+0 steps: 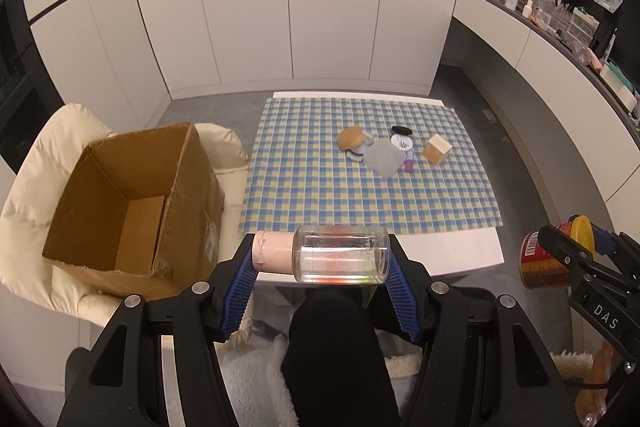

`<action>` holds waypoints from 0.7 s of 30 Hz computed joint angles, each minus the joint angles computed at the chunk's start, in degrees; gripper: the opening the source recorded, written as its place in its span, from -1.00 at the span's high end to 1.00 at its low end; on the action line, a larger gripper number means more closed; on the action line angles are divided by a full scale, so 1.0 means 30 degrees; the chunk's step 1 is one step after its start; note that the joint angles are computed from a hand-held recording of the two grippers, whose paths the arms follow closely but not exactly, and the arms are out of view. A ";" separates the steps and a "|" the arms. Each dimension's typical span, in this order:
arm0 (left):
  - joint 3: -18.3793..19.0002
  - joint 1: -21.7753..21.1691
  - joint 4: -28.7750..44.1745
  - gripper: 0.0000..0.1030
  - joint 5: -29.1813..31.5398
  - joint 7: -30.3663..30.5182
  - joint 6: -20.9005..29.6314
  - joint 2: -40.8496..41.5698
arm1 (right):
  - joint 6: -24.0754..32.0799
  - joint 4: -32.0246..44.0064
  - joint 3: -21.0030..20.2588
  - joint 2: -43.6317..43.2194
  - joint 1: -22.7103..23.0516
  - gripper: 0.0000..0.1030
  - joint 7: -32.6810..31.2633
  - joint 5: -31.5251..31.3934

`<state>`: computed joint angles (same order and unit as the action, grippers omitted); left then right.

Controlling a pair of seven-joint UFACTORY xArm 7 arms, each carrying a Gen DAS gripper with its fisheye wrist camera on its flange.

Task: Organize objects
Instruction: 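Carry the can and bottle with both tools over the cardboard box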

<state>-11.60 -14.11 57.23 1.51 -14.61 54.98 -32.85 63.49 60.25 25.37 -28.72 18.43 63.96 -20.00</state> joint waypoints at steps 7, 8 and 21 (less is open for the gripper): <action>0.0138 -0.0078 -0.0869 -0.18 -0.0205 0.0106 0.0351 -0.0850 | -0.0012 -0.0535 0.0181 -0.0344 0.0412 -0.15 0.0233 0.0502; 0.0160 -0.0087 -0.1003 -0.18 -0.0253 0.0106 0.0412 -0.0995 | 0.0031 -0.0573 0.0233 -0.0387 0.0453 -0.15 0.0281 0.0542; 0.0346 -0.0027 -0.1900 -0.18 -0.0566 0.0459 0.0618 -0.2083 | 0.0797 -0.0547 0.0771 -0.0503 0.0805 -0.15 0.0635 0.0673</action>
